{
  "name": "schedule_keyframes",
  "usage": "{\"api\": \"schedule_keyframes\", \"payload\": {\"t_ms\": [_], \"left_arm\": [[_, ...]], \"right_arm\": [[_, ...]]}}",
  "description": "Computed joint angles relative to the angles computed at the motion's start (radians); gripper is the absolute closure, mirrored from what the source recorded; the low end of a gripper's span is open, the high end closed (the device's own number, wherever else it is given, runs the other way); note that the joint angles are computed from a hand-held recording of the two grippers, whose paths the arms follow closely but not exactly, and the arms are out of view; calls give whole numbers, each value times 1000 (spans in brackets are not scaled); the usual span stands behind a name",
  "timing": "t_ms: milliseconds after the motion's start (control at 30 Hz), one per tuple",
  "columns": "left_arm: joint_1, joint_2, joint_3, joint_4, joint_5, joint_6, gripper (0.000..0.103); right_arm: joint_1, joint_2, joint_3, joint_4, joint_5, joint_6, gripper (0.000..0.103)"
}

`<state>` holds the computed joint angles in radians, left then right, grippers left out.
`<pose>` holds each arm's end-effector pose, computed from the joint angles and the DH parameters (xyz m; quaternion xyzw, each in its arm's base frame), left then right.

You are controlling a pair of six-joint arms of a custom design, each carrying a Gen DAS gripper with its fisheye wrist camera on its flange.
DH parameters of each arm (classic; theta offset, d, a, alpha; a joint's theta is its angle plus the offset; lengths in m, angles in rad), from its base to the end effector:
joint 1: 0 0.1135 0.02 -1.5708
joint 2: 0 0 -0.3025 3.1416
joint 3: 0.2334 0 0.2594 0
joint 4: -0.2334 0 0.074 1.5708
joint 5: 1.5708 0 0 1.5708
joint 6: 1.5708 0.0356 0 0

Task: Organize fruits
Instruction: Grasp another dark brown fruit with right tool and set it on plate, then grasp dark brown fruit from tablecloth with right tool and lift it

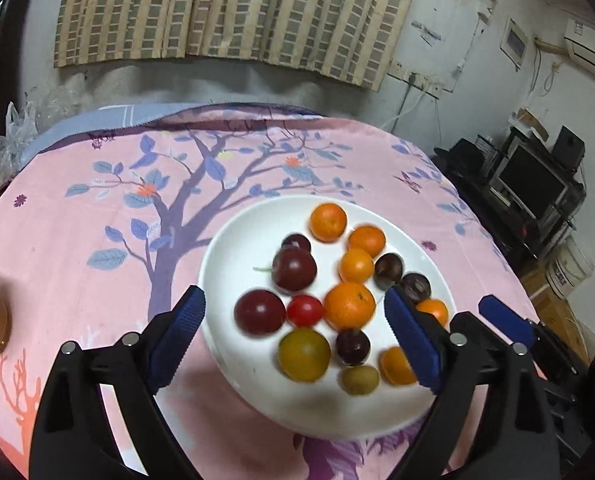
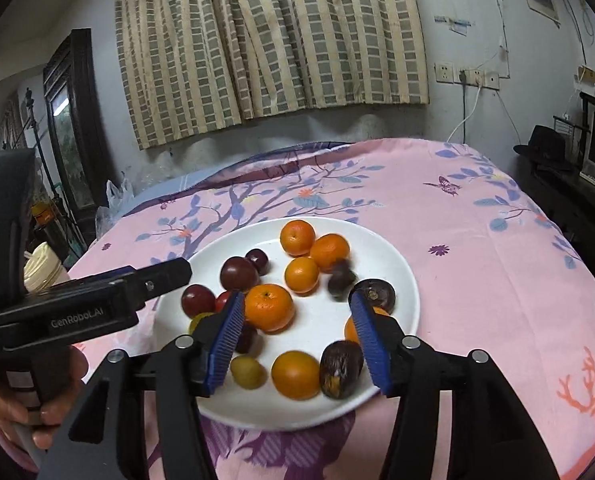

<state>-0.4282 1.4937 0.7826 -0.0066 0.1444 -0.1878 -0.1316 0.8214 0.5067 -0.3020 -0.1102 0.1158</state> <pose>0.2793 -0.1331 0.2240 0.1385 0.8979 -0.1877 0.3733 0.1608 -0.0173 0.2506 0.0844 0.8833 0.0453 0.4588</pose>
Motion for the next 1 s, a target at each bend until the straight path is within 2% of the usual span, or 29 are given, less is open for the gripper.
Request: {"api": "schedule_keyframes", "payload": {"t_ms": [167,300,500,733,1000], "left_arm": [[-28,-93,-109,36,-102,35,7],[-17,-138,-154,26,-77,35,5],[-21,-174,-213,5,-107,56,5],[-18,-212,-241,-9,-120,57,5],[-21,-230,-242,-29,-125,53,5]], "right_arm": [[15,-79,-2,-90,1,14,45],[35,-149,-13,-158,9,26,42],[47,-217,-31,-252,-9,29,40],[-44,-283,-56,-428,-136,-46,38],[-70,-359,-68,-570,-223,-110,38]]}}
